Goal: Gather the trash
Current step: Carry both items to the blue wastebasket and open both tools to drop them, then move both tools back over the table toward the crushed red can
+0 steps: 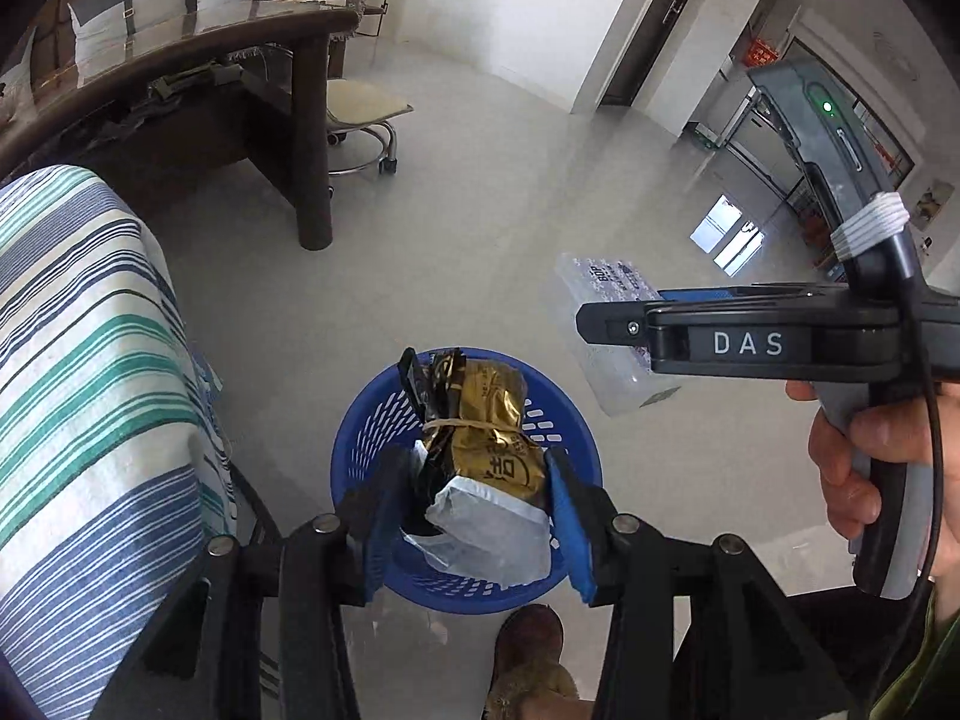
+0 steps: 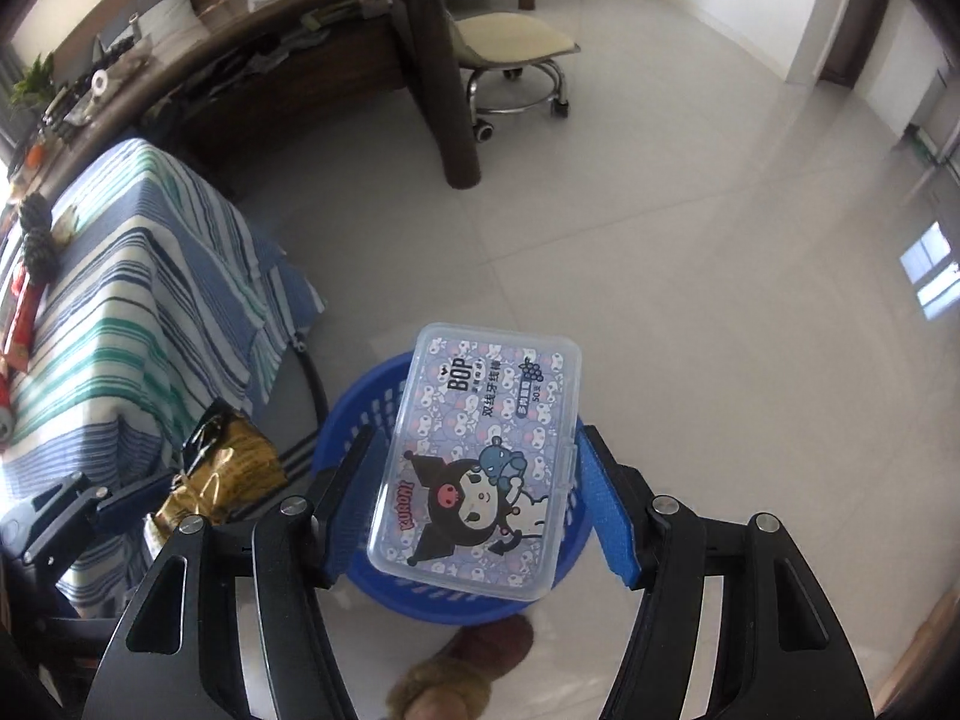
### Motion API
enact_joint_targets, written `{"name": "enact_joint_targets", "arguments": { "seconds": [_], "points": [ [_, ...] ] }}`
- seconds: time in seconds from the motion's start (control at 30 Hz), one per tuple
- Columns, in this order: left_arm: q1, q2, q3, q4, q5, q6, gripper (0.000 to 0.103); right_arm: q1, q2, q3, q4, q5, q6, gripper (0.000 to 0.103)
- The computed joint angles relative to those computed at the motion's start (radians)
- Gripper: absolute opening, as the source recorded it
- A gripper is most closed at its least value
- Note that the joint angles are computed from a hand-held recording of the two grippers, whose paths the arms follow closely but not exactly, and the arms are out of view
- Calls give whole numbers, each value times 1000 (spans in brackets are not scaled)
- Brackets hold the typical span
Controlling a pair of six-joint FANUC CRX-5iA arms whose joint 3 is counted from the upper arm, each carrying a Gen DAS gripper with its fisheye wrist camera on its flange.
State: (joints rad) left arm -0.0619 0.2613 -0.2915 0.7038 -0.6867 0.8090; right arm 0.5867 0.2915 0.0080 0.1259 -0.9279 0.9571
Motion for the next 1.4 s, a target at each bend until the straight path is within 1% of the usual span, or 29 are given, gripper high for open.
{"name": "enact_joint_targets", "arguments": {
  "seconds": [0.03,0.07,0.13,0.2,0.23,0.3,0.4,0.47,0.5,0.53,0.57,0.67,0.7,0.83,0.87,0.93,1.0,1.07,1.1,1.13,1.27,1.4],
  "points": [
    [-7,14,1,15,15,-11,57,-7,0,1,-16,5,9,67],
    [-14,29,11,7,28,4,66,-15,-1,0,-31,14,17,68],
    [-22,58,35,-8,33,44,66,-24,-6,-4,-37,24,6,73],
    [-18,60,40,-9,29,75,66,-23,-32,-29,-12,49,-28,73],
    [-14,45,18,23,40,58,66,-19,-50,-49,17,66,-56,73],
    [2,-9,-32,82,50,13,66,-3,-91,-100,102,118,-129,76],
    [30,-118,-105,150,60,-61,66,18,-159,-186,243,240,-243,81],
    [49,-205,-165,203,66,-133,66,42,-213,-261,384,317,-364,86],
    [63,-246,-189,213,68,-157,67,54,-236,-297,463,350,-432,87],
    [78,-287,-215,220,70,-176,68,65,-254,-328,543,382,-501,89],
    [94,-327,-243,227,73,-189,72,75,-273,-359,623,411,-569,89],
    [171,-409,-305,223,36,-186,73,108,-297,-413,810,473,-715,91],
    [203,-433,-330,220,22,-188,73,118,-294,-413,842,490,-732,91],
    [354,-532,-418,122,-3,-141,73,184,-256,-404,927,542,-743,91],
    [399,-553,-437,102,-17,-143,73,211,-241,-391,915,537,-712,91],
    [479,-591,-462,41,-27,-137,73,265,-206,-356,850,531,-624,92],
    [559,-621,-482,7,-36,-153,73,313,-168,-321,775,528,-538,91],
    [653,-652,-506,14,-56,-195,73,361,-128,-273,684,511,-441,91],
    [691,-660,-512,18,-56,-208,73,386,-119,-269,658,508,-415,91],
    [735,-670,-520,23,-57,-223,73,408,-97,-240,606,496,-359,91],
    [843,-666,-522,16,-21,-200,73,470,-22,-156,506,462,-234,91],
    [890,-642,-495,-41,0,-119,73,505,44,-69,419,438,-146,92]
  ]
}}
